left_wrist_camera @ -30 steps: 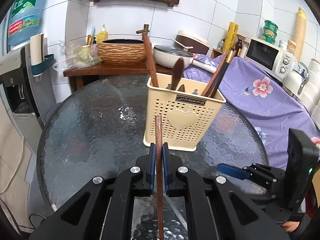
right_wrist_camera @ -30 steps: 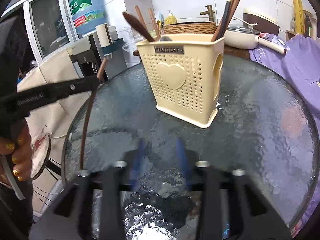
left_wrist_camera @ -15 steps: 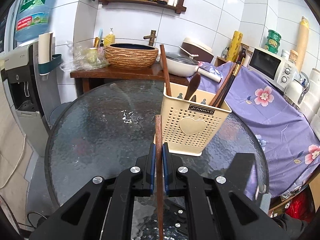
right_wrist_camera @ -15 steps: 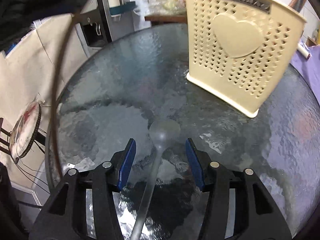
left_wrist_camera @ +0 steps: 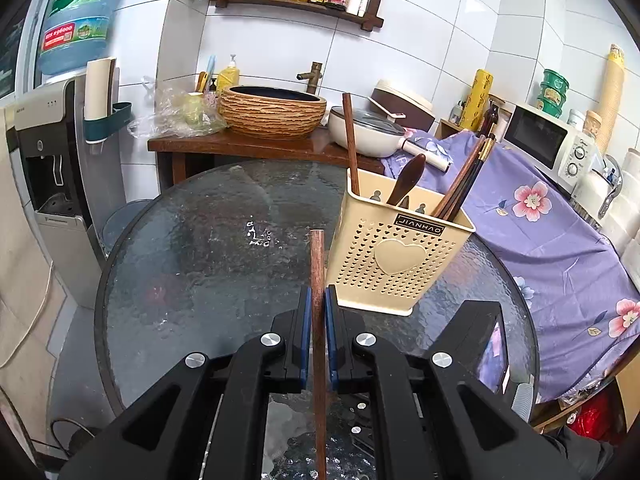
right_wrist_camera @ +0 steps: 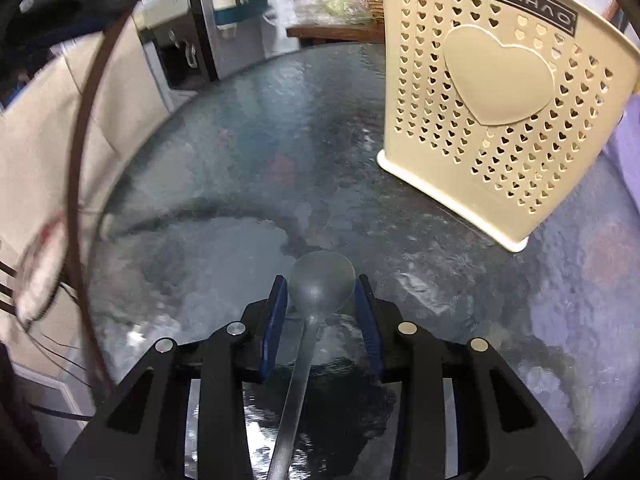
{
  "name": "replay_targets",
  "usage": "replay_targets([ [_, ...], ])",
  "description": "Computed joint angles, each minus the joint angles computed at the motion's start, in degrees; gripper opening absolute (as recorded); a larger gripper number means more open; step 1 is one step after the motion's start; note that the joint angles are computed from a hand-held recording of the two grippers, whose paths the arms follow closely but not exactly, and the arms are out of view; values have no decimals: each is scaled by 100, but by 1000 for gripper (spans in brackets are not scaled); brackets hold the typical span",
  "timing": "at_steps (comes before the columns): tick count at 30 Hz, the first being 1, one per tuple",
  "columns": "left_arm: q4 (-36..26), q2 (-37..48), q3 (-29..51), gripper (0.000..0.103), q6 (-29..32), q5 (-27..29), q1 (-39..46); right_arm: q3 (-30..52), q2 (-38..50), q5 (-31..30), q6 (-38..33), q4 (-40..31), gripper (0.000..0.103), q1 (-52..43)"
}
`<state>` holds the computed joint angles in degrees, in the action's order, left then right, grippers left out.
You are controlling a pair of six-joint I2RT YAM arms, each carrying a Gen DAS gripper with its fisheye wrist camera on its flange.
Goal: Organize utensils
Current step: 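Lift the chopstick and spoon and carry both over the cream holder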
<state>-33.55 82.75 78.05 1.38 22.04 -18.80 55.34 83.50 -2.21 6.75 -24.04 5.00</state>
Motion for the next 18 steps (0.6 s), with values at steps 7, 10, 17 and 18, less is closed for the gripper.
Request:
replay_targets([
  [7,31,-58,-11,7,-27,-2,-71,-440,-1155,-319,-118,168,36,-276],
  [10,37,-81,-22,7,-24,-22,-112,-580,-1715,-408,-206,135,35,-360],
  [17,30,-117,-40,7,-40,-59,-178,-693,-2616,-672,-331,-66,27,-700],
  [18,21,-129,-34,7,-51,-82,-213,-640,-2670,-708,-366,-148,3,-747],
])
